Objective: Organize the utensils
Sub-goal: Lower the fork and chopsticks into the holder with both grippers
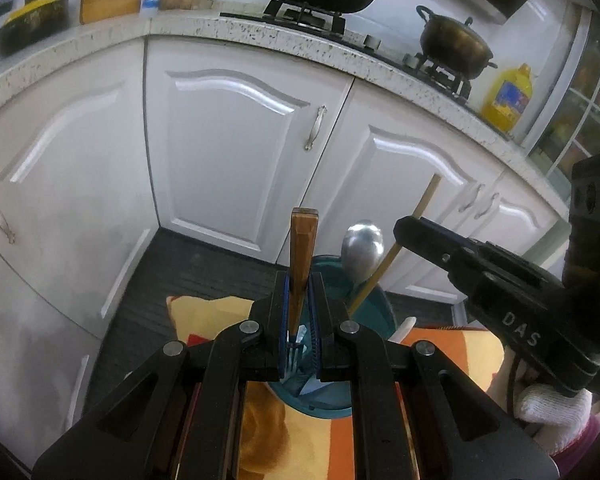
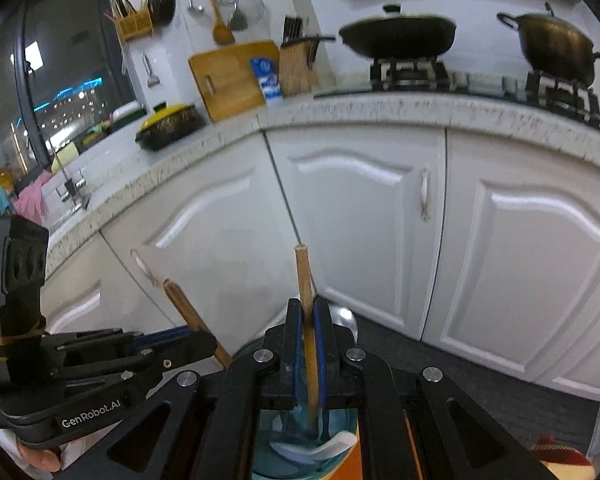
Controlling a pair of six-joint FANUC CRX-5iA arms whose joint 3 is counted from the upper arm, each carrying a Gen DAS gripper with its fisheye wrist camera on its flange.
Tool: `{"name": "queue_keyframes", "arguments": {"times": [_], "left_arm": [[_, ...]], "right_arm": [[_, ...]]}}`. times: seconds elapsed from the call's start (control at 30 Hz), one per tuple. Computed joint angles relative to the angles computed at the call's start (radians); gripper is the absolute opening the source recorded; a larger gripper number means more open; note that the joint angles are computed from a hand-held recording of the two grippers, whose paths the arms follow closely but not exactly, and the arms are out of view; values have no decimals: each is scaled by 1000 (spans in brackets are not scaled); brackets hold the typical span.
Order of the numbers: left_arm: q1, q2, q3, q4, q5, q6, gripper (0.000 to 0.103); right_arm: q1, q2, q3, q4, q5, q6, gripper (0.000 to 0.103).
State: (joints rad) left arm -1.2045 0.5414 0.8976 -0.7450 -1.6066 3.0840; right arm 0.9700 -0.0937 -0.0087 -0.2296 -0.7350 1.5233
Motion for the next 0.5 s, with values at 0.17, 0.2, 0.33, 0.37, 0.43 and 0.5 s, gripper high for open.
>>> {"name": "queue_keyframes", "arguments": {"times": [0.17,0.2,0.33,0.37,0.43,0.5], "left_arm": [[-1,1,6,2,-4,11,18],[-1,0,6,0,-3,14,22],[-7,-5,-1,-5,5,32,35],[-9,-4,0,-4,3,34,35],[-14,-1,5,-8,-3,38,39],[-21,9,21,-10,-19,36,42]], "right_arm": [[-50,9,23,-80,-42,4,30],[-62,5,23,-105,-46,14,30],[-58,-15,4,-94,-52,7,30],[-57,-22,-3,-90,-55,5,30],[-56,-32,-12,-86,-59,-2,30],[-59,-49,-26,-88,-57,-7,30]]}}
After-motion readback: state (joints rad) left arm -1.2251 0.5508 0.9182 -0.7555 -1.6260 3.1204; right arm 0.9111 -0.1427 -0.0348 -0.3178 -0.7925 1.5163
